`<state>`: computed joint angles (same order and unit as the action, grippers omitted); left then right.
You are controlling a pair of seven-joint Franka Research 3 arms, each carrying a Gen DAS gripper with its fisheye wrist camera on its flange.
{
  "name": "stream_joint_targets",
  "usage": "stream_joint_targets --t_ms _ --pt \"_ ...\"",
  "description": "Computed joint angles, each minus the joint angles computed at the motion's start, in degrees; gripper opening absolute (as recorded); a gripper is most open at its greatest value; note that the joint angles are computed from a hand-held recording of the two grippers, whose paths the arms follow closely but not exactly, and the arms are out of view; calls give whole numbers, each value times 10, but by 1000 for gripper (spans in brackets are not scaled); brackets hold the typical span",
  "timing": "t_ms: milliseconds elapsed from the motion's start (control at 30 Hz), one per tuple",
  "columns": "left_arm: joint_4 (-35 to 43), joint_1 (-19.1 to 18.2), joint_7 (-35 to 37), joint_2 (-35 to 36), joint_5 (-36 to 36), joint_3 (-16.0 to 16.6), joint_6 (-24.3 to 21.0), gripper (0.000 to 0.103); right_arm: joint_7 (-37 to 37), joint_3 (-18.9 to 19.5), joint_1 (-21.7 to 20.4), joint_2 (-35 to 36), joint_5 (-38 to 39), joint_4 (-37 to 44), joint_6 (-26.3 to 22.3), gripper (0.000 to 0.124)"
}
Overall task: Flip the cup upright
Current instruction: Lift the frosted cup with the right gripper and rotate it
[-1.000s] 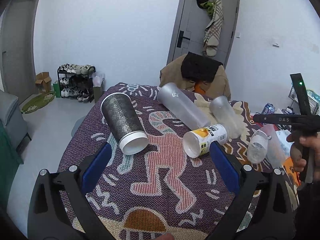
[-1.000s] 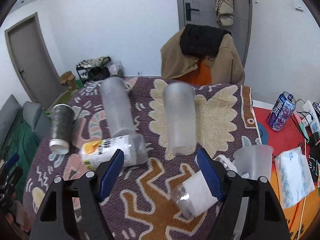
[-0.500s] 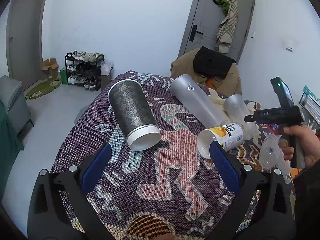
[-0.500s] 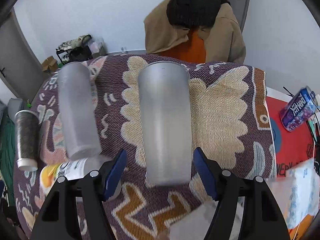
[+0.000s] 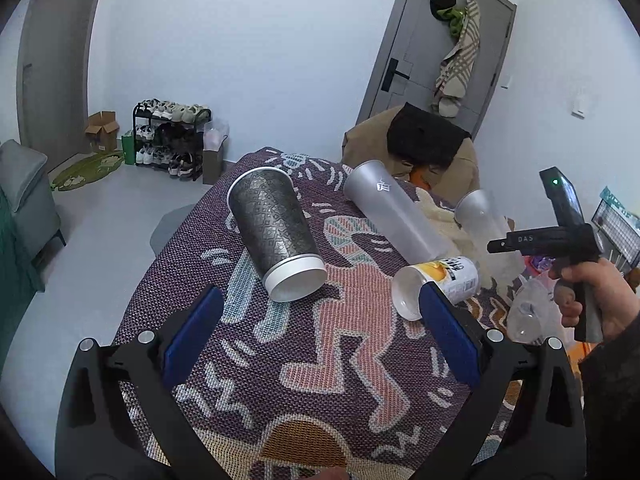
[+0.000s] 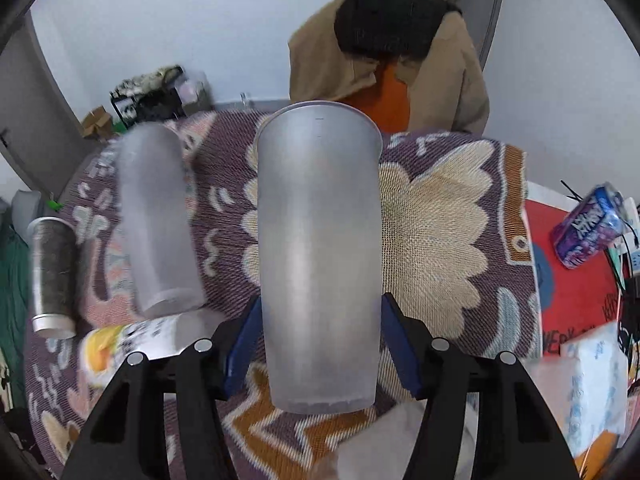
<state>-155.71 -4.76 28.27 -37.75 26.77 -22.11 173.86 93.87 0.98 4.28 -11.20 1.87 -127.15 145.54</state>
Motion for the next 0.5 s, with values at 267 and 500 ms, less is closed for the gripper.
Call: stream_joint_targets --t_ms 267,500 --pt "-18 -49 17 -50 -12 21 -23 97 -60 -17 21 -149 116 -103 2 59" --pt "-47 -106 48 -99 -42 52 -49 97 -101 -37 43 -276 207 -187 -55 59"
